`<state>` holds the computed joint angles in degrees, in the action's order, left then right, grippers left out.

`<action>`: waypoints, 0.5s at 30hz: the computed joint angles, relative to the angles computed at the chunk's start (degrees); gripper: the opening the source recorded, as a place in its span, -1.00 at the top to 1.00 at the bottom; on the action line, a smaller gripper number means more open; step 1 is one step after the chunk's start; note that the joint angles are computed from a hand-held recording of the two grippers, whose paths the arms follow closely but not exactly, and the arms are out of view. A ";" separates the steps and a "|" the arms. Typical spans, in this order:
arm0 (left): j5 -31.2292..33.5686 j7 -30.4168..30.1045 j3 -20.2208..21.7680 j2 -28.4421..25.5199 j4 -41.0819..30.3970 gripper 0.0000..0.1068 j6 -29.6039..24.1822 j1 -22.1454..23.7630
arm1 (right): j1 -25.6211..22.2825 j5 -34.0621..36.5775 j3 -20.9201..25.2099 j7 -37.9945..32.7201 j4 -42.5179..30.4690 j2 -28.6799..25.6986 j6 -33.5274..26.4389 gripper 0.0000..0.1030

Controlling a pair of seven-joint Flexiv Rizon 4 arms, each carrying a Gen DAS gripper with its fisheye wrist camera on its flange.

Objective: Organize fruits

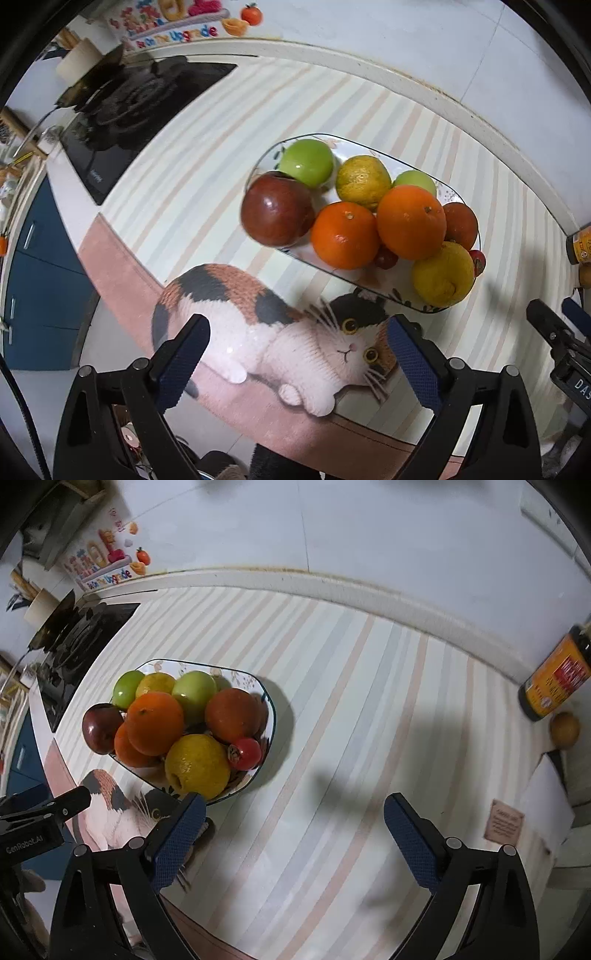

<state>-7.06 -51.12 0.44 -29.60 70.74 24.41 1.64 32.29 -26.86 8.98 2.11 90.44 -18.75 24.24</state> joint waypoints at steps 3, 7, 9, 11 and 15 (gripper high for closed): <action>-0.60 -0.03 0.16 1.54 1.84 -0.84 0.91 0.50 | 0.94 -0.63 0.04 -0.45 -1.86 -0.42 -2.33 -0.93; -1.66 0.62 0.16 4.30 5.09 -0.84 3.52 1.03 | 2.45 -1.60 0.14 0.51 -4.00 -0.34 -4.53 -0.93; -3.17 1.84 0.01 6.31 7.10 -0.84 5.08 1.82 | 3.51 -2.69 0.27 1.60 -4.75 0.22 -5.95 -0.93; -4.82 3.19 -0.14 8.06 8.55 -0.84 5.80 2.57 | 4.95 -4.11 0.55 2.66 -6.01 0.71 -8.01 -0.93; -9.03 7.83 0.00 13.09 12.63 -0.84 8.20 4.42 | 8.62 -6.77 1.38 4.96 -9.79 1.31 -13.74 -0.93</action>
<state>-16.10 -43.29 0.44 -16.51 83.37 32.60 6.06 40.91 -33.63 10.36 7.07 80.65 -17.44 10.50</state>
